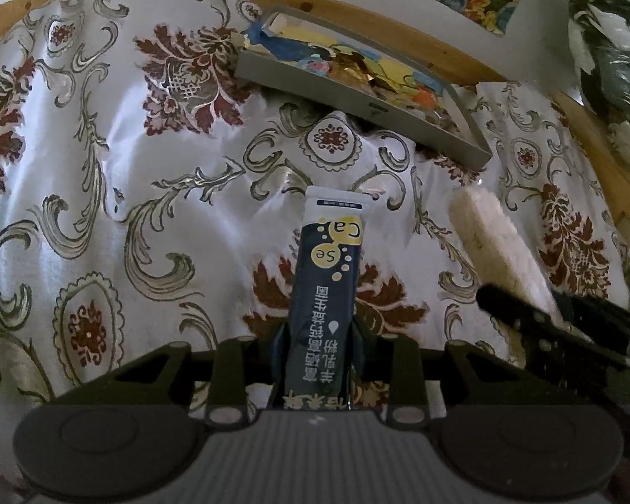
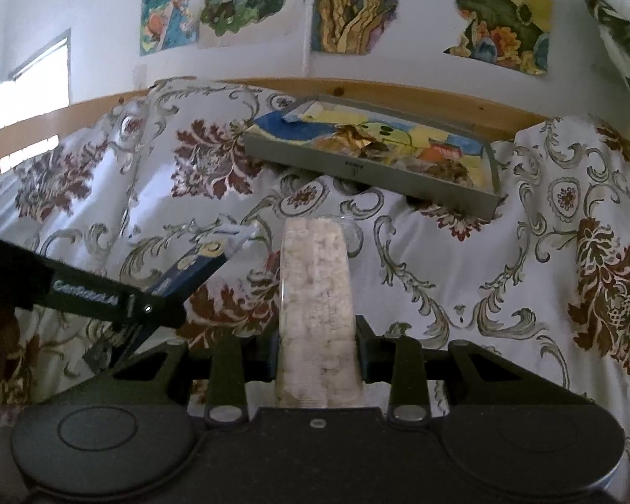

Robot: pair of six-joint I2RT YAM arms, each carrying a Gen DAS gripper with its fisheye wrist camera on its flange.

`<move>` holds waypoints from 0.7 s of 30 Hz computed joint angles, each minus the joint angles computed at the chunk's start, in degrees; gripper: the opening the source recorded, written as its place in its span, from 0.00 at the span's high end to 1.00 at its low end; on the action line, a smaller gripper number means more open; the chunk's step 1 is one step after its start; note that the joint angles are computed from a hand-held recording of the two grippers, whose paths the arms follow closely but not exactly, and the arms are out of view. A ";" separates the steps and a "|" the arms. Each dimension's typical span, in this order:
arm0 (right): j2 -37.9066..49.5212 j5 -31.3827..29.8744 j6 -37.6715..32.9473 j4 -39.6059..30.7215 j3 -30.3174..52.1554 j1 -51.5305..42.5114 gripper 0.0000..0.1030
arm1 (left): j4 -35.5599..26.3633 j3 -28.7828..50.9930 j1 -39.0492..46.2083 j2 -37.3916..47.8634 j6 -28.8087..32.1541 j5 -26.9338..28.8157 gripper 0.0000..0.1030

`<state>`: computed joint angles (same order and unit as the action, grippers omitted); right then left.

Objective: Organize snacks
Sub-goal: 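Lift both held snacks and carry them over the grey tray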

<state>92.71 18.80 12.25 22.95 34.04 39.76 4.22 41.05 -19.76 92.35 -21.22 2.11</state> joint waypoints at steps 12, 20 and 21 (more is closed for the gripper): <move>8.62 -12.50 -10.08 4.78 12.49 -12.49 0.66 | -9.81 25.62 5.77 11.74 3.60 1.01 0.67; 18.82 -18.20 -12.15 -3.99 33.22 -18.17 0.66 | -22.64 58.84 8.14 29.86 4.58 1.83 0.67; 20.69 -18.42 -11.92 -5.40 36.42 -18.50 0.66 | -24.73 63.25 8.26 32.34 4.56 1.44 0.67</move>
